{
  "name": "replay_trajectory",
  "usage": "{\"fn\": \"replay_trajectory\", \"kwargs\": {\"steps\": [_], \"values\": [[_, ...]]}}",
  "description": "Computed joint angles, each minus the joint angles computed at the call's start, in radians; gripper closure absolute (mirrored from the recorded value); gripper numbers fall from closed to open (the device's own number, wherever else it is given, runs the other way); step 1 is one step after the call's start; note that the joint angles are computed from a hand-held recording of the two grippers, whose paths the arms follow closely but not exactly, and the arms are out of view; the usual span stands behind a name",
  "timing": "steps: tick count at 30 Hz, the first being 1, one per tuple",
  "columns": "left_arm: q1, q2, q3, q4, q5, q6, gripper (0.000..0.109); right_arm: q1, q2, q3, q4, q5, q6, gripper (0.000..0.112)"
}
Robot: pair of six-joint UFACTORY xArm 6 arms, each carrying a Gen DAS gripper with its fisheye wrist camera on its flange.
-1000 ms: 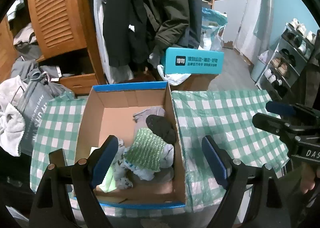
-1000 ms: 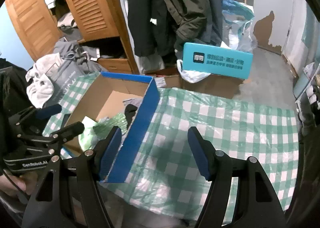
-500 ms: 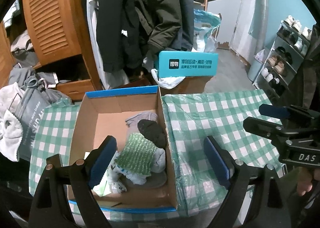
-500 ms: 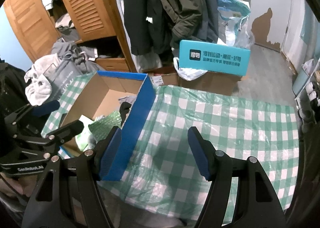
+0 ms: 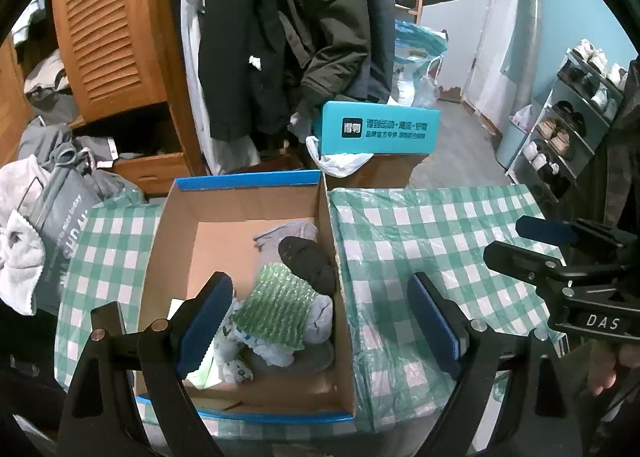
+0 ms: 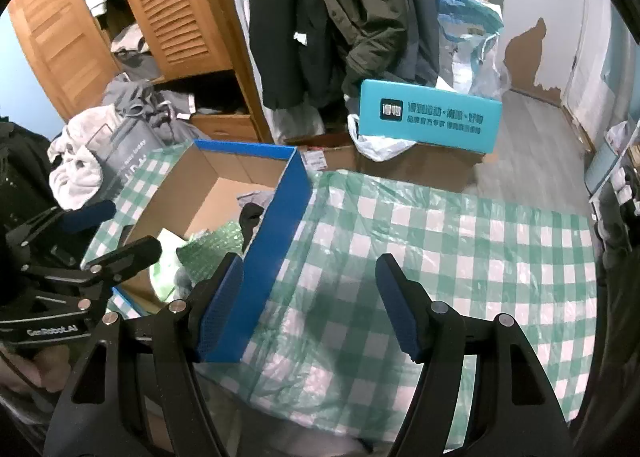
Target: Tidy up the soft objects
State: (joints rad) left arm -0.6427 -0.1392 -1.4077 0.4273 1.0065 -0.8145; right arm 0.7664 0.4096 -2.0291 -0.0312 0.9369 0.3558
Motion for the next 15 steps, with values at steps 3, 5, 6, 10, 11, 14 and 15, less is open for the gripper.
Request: {"fn": "replay_trajectory", "kwargs": {"steps": [3,5,6,10,11,14,15], "values": [[0.0,-0.006,0.008,0.009,-0.003,-0.009,0.018,0.0,0.004,-0.005,-0.002,0.004,0.002,0.044],[0.0,-0.01,0.012,0.014,-0.005,-0.013,0.018,-0.001,0.007,-0.009,-0.001,0.003,0.0,0.044],[-0.001,-0.012,0.013,0.019,-0.004,-0.017,0.018,-0.001,0.006,-0.009,-0.001,0.002,-0.001,0.044],[0.0,-0.013,0.013,0.016,-0.002,-0.015,0.018,-0.002,0.006,-0.008,-0.001,0.002,-0.002,0.044],[0.0,-0.013,0.013,0.017,-0.003,-0.015,0.018,-0.002,0.007,-0.01,-0.001,0.005,-0.003,0.044],[0.0,-0.014,0.014,0.014,-0.001,-0.006,0.018,-0.002,0.008,-0.011,-0.001,0.006,-0.004,0.044],[-0.001,-0.014,0.014,0.014,0.004,-0.001,0.018,-0.001,0.008,-0.01,-0.001,0.004,-0.002,0.044]]}}
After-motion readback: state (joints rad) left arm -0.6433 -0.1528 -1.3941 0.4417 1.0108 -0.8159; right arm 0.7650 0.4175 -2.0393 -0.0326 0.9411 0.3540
